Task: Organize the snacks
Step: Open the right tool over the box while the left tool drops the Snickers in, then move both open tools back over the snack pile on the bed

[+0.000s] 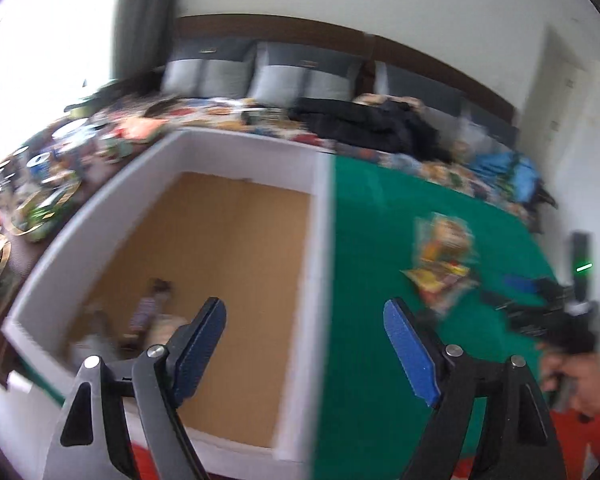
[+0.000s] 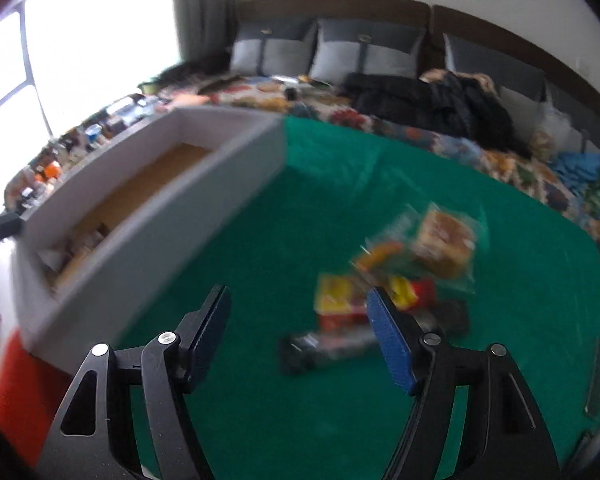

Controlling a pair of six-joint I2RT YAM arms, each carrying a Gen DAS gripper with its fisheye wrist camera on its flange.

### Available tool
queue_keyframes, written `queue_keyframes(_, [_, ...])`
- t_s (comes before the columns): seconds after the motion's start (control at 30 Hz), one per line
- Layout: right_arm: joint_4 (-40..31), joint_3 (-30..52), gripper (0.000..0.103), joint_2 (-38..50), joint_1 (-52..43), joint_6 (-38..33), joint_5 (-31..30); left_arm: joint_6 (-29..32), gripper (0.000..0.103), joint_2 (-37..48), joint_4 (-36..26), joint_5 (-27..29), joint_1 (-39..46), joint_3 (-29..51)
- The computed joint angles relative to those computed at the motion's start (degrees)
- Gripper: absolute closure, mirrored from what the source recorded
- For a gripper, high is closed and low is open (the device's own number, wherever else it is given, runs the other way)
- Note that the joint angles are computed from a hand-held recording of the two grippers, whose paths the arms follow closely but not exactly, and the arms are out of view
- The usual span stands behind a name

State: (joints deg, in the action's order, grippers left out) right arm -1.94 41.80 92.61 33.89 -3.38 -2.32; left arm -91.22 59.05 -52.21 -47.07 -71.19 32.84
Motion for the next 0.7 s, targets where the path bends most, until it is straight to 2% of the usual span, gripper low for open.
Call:
queue_keyframes(0.1, [10.83,-11.53,0.03,2.52,-11.49,-6.37,2.49,14.41,0.005,11.44,21.41,3.71,2.03,2.4])
queue_keyframes(0.17, [19.89,-18.01,0.03,4.13,-18.94,-9.55,2.19,21.83,0.004,22.45,35.15,9.55,5.08,4.28])
queue_keyframes(0.23, [29.12,-22.53,0.03,6.87,-25.69,-12.02,1.7,26.46,0.004,33.96,43.93,14.69,7.97,7.52])
queue_keyframes(0.33, [35.15,-24.97,0.03,9.42,-32.67,-13.02,-0.56,30.55,0.004,47.16,49.12,18.72,11.59,12.7])
queue_keyframes(0.43, [39.21,-25.94,0.03,12.71,-36.49,-12.21,-2.39,32.74,0.004,53.91,50.15,17.92,14.14,15.26])
queue_keyframes(0.6, [33.37,-23.34,0.029,11.96,-39.03,-12.07,-5.35,35.94,0.004,57.28,55.35,18.33,19.28,14.0])
queue_keyframes(0.7, [32.06,-22.58,0.022,12.35,-40.54,-11.8,-6.22,36.92,0.004,59.71,55.89,18.57,20.61,15.18])
